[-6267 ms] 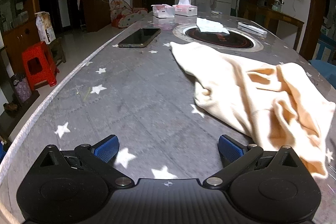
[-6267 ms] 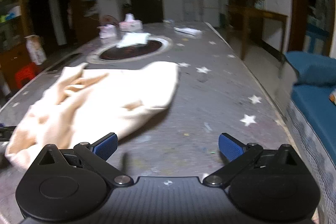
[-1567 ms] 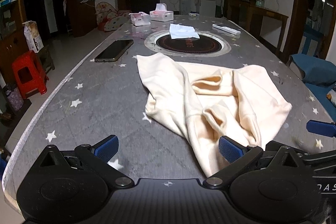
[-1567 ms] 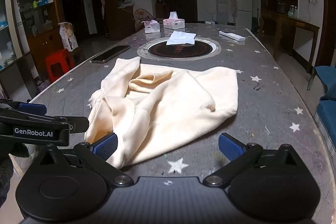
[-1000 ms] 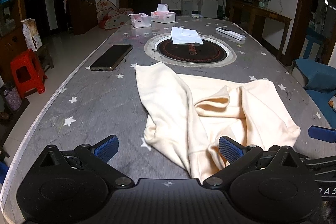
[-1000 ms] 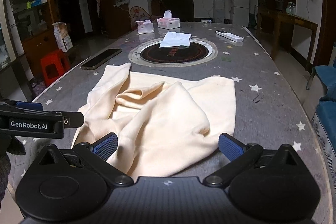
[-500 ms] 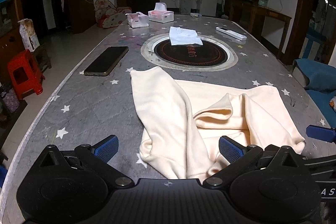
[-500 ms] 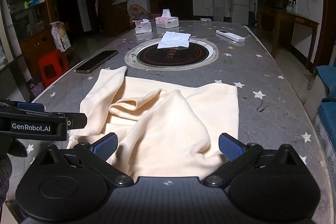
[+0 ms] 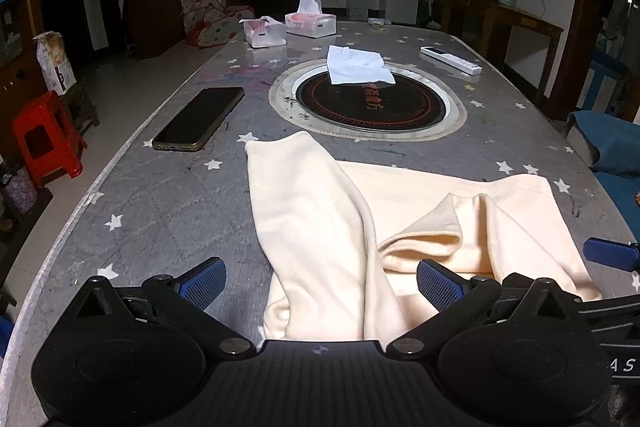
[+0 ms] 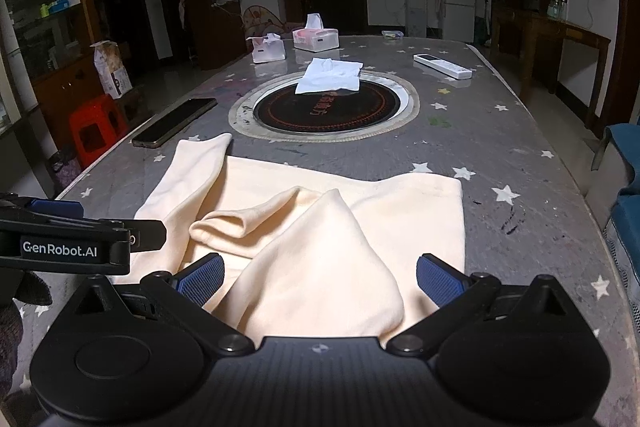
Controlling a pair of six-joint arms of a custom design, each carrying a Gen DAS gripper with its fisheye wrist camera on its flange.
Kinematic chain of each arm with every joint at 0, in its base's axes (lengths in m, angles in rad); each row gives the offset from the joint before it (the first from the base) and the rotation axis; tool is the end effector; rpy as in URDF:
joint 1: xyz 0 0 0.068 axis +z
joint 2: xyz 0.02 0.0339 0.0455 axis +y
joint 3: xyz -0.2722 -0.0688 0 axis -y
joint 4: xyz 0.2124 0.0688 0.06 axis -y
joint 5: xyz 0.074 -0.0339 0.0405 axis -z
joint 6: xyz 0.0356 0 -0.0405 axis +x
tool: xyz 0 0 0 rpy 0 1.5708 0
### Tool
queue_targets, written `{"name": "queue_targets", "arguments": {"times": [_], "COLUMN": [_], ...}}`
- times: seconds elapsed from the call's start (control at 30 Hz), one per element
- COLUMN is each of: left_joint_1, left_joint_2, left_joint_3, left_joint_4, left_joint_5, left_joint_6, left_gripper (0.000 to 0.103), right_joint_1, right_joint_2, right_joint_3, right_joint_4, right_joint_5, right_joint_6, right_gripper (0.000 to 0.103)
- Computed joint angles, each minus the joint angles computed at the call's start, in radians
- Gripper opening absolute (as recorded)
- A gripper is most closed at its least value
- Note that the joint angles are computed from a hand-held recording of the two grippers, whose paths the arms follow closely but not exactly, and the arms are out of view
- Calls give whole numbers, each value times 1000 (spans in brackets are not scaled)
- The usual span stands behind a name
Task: Fold clothes
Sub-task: 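Lower both grippers onto the sweatshirt hem, fingers straddling the fabric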
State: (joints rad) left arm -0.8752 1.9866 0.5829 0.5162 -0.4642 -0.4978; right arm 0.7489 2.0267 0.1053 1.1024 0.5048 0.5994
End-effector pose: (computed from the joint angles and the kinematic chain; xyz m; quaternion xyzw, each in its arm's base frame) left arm 0.1989 -0.2134 0.0810 0.0963 0.9151 -0.0390 0.3896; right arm 0.1546 0.1202 0.0610 0.0242 0.9050 0.0404 0.4227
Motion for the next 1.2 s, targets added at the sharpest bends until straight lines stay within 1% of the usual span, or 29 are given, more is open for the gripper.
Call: {"name": "queue_targets", "arguments": {"times": [0.23,0.4,0.6,0.67,0.73,0.93,1.03,1.13,1.2], "left_joint_1": [30,46,61,66,70,80,84,85,85], "left_joint_2": [46,83,124,134,139,147,149,150,150], "left_joint_3": [63,106,142,152,157,161,166,168,168], "left_joint_4": [-21,-30,-34,-35,-35,-29,-33,-35,-39], "left_joint_5": [27,43,51,53,54,60,62,62,62], "left_joint_6": [23,38,50,54,57,61,60,59,58], "left_gripper": [103,103,103,103,103,103,103,103,103], "right_joint_1": [-96,-153,-208,-217,-226,-244,-246,-245,-246], "right_joint_2": [37,51,81,91,101,141,150,154,157], "right_joint_3": [38,69,85,96,103,101,109,120,123], "right_joint_4": [12,-7,25,27,35,107,105,95,93], "right_joint_5": [-55,-82,-132,-144,-158,-204,-218,-224,-230], "right_joint_6": [-46,-63,-87,-95,-100,-114,-117,-116,-114], "right_gripper": [103,103,102,101,97,93,92,87,87]}}
